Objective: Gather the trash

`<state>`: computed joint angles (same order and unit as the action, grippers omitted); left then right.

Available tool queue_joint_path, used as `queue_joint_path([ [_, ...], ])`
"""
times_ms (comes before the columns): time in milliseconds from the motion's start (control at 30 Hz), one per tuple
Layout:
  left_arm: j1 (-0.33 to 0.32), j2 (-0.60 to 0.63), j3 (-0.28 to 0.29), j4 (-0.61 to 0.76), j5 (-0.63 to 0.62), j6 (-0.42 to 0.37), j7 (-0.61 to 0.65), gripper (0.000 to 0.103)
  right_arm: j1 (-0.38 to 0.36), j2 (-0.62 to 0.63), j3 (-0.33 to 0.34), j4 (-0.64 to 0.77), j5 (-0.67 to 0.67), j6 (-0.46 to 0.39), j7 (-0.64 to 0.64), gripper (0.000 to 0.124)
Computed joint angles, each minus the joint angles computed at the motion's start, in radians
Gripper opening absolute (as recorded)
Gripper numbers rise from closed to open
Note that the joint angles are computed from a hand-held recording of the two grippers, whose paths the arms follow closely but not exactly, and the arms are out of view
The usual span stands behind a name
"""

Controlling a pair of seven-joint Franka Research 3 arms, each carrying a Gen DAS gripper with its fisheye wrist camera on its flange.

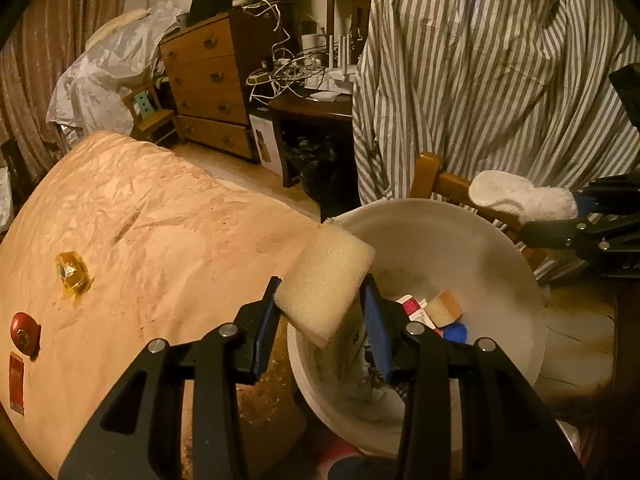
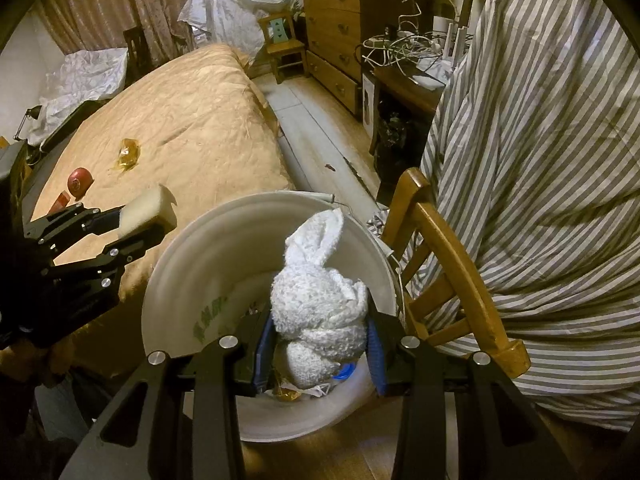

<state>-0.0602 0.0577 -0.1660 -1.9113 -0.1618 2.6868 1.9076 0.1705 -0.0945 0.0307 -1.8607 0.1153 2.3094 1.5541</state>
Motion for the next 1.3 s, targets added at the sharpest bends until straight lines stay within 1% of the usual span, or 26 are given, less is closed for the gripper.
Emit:
queue_joint_path([
  [233,0.002,0.002,-0.005,0.004,-0.051,-0.019,0.04,0.039,0.002,0.0,0.001,-0.009,0.007,0.016,0.003,0.04],
  [267,0.002,0.002,-0.005,0.004,-0.053,-0.022,0.044,0.042,0.003,0.0,0.001,-0.011,0.012,0.021,0.001,0.046],
  [300,0.003,0.0,-0.004,0.002,-0.056,-0.021,0.047,0.059,0.003,0.0,0.0,-0.013,0.015,0.025,0.001,0.05],
  [333,0.001,-0.001,-0.003,-0.002,-0.051,-0.011,0.04,0.073,0.005,-0.002,-0.001,-0.016,0.03,0.033,-0.004,0.055],
  [367,0.0,-0.003,-0.002,-0.011,-0.045,0.012,0.033,0.074,0.005,-0.006,-0.001,-0.02,0.034,0.037,-0.006,0.055],
  [400,0.0,-0.004,-0.001,-0.013,-0.04,0.017,0.027,0.074,0.005,-0.009,-0.001,-0.023,0.034,0.042,-0.004,0.055],
  [533,0.003,-0.009,0.0,-0.016,-0.051,0.018,0.027,0.075,0.005,-0.025,0.0,-0.039,0.051,0.06,-0.005,0.055],
  [600,0.005,-0.022,0.001,-0.028,-0.068,0.026,0.038,0.079,0.008,-0.045,0.001,-0.057,0.067,0.08,-0.011,0.057],
  [633,0.004,-0.032,0.003,-0.037,-0.077,0.033,0.044,0.08,0.008,-0.057,0.002,-0.069,0.071,0.092,-0.011,0.061],
  [667,0.004,-0.046,0.005,-0.052,-0.088,0.045,0.054,0.08,0.01,-0.083,0.006,-0.094,0.073,0.121,-0.009,0.068],
  [700,0.002,-0.063,0.008,-0.068,-0.114,0.054,0.076,0.082,0.011,-0.11,0.012,-0.123,0.068,0.157,-0.005,0.07],
  [733,-0.002,-0.088,0.013,-0.091,-0.158,0.065,0.112,0.085,0.011,-0.135,0.017,-0.15,0.063,0.187,-0.002,0.074],
  [767,-0.008,-0.104,0.022,-0.105,-0.193,0.071,0.141,0.086,0.013,-0.182,0.027,-0.2,0.06,0.243,0.008,0.08],
  [833,-0.027,-0.151,0.043,-0.147,-0.27,0.09,0.206,0.092,0.004,-0.253,0.055,-0.276,0.031,0.33,0.043,0.085],
  [900,-0.059,-0.21,0.078,-0.203,-0.361,0.116,0.288,0.097,-0.012,-0.334,0.088,-0.359,0.002,0.414,0.088,0.093],
  [933,-0.074,-0.247,0.094,-0.242,-0.389,0.141,0.31,0.097,-0.039,-0.381,0.122,-0.407,-0.031,0.457,0.132,0.097],
  [967,-0.094,-0.268,0.114,-0.264,-0.411,0.151,0.33,0.097,-0.069,-0.427,0.159,-0.448,-0.066,0.487,0.172,0.098],
  [1000,-0.116,-0.299,0.137,-0.295,-0.44,0.158,0.358,0.097,-0.081,-0.456,0.176,-0.474,-0.083,0.498,0.189,0.098],
  [1033,-0.13,-0.32,0.149,-0.319,-0.442,0.171,0.363,0.097,-0.096,-0.502,0.201,-0.511,-0.101,0.509,0.217,0.098],
  [1067,-0.138,-0.348,0.156,-0.353,-0.434,0.196,0.358,0.097,-0.106,-0.53,0.217,-0.535,-0.11,0.517,0.236,0.098],
  [1167,-0.172,-0.413,0.184,-0.421,-0.413,0.225,0.333,0.097,-0.135,-0.628,0.268,-0.614,-0.133,0.522,0.3,0.098],
  [1200,-0.195,-0.434,0.205,-0.442,-0.419,0.238,0.337,0.097,-0.149,-0.665,0.29,-0.64,-0.142,0.518,0.326,0.098],
  [1300,-0.254,-0.493,0.251,-0.505,-0.423,0.29,0.328,0.097,-0.142,-0.727,0.308,-0.695,-0.14,0.507,0.369,0.098],
])
